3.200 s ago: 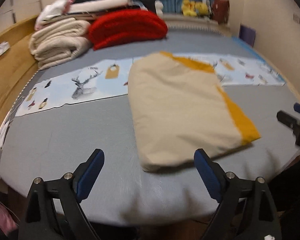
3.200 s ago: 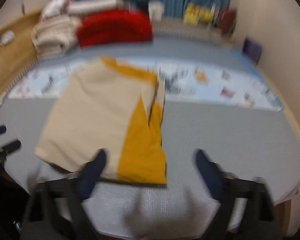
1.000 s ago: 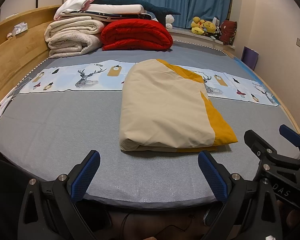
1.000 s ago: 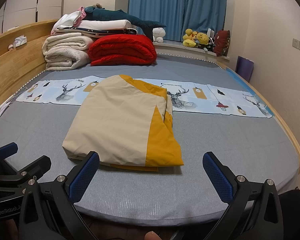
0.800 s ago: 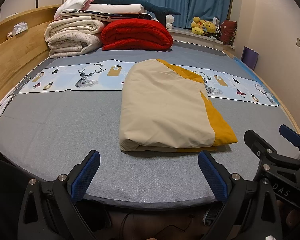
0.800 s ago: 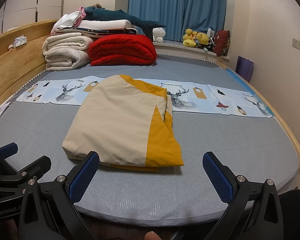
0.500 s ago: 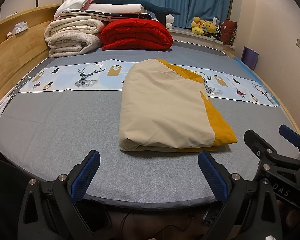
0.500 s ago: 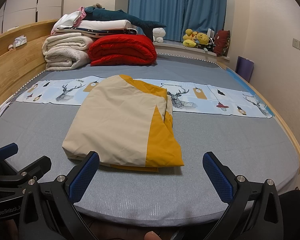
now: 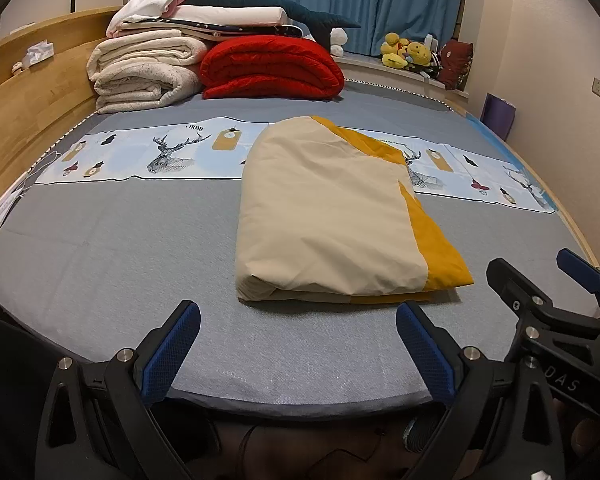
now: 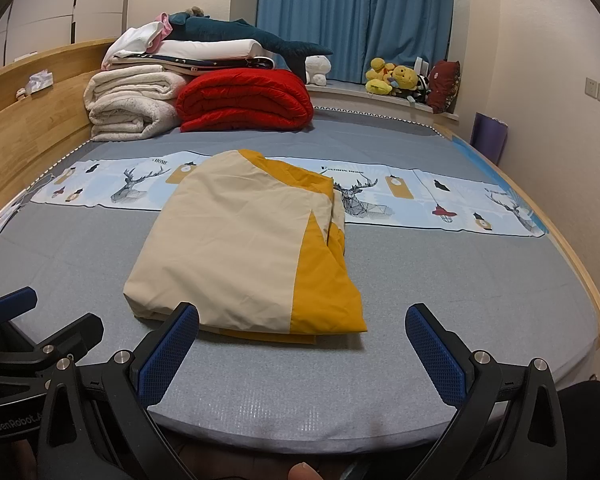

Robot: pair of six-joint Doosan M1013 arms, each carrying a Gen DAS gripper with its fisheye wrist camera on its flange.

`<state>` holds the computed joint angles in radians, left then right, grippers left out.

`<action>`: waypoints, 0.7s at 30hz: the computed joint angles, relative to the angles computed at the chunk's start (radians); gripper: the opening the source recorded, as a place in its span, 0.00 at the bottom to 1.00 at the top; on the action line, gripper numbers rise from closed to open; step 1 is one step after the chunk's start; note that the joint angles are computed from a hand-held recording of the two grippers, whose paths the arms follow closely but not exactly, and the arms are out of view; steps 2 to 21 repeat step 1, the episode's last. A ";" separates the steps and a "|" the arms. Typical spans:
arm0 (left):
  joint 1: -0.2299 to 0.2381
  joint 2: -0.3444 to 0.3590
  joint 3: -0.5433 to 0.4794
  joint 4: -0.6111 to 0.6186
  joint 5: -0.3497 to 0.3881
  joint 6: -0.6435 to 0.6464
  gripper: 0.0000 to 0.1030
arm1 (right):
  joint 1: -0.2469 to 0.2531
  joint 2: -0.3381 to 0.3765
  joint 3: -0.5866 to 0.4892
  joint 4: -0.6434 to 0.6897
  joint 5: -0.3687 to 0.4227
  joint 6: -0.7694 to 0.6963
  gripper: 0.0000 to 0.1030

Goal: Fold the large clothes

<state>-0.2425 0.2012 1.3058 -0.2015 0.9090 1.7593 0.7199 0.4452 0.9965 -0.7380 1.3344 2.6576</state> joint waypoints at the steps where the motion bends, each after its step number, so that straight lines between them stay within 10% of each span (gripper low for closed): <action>1: -0.003 0.000 0.000 0.002 -0.001 -0.004 0.95 | 0.000 0.001 -0.001 -0.001 0.000 0.000 1.00; 21: -0.003 0.000 0.000 0.002 -0.001 -0.004 0.95 | 0.000 0.001 -0.001 -0.001 0.000 0.000 1.00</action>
